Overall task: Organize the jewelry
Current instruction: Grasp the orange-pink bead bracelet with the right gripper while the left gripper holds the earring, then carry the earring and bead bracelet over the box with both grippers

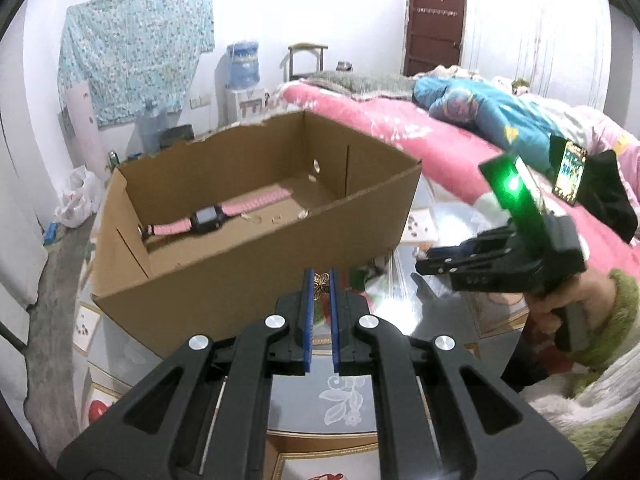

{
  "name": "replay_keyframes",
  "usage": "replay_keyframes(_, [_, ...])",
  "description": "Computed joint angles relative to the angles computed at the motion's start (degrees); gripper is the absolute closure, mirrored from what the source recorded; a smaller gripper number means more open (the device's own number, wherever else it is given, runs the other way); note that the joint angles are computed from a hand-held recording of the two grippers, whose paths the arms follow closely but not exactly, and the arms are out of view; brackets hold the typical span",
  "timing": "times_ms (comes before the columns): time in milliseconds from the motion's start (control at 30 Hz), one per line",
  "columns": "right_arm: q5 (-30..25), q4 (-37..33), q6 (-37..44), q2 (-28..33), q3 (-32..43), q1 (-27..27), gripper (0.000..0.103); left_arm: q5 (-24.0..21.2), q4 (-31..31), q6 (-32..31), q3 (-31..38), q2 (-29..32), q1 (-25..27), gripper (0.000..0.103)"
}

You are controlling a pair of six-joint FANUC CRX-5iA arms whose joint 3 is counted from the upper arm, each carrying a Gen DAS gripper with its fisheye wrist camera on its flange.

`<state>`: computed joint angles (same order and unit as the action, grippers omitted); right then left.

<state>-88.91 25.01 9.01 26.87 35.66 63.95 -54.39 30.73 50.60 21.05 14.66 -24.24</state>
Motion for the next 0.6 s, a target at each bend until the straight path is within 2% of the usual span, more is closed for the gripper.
replay_keyframes(33, [-0.75, -0.01, -0.04, 0.27, 0.40, -0.02, 0.093, 0.34, 0.29, -0.18, -0.21, -0.24, 0.06, 0.097])
replay_keyframes(200, [3.08, 2.24, -7.14, -3.91, -5.30, 0.67, 0.093, 1.61, 2.51, -1.81, -0.61, -1.02, 0.88, 0.097])
replay_keyframes(333, [5.29, 8.70, -14.51, -8.32, -9.90, 2.24, 0.093, 2.41, 3.34, -1.40, 1.29, -0.23, 1.69, 0.097])
replay_keyframes(433, [6.52, 14.07, -17.06, -10.43, -11.39, 2.83, 0.093, 2.33, 3.54, 0.18, 4.13, 1.35, 2.56, 0.097])
replay_keyframes(533, [7.75, 18.53, -15.55, -10.64, -9.98, 2.47, 0.093, 1.23, 2.61, 3.26, 8.89, 3.95, 3.51, 0.097])
replay_keyframes(600, [8.63, 20.14, -13.20, -10.13, -8.39, 1.80, 0.093, -2.15, 1.36, 6.06, 14.70, 7.34, 4.19, 0.097])
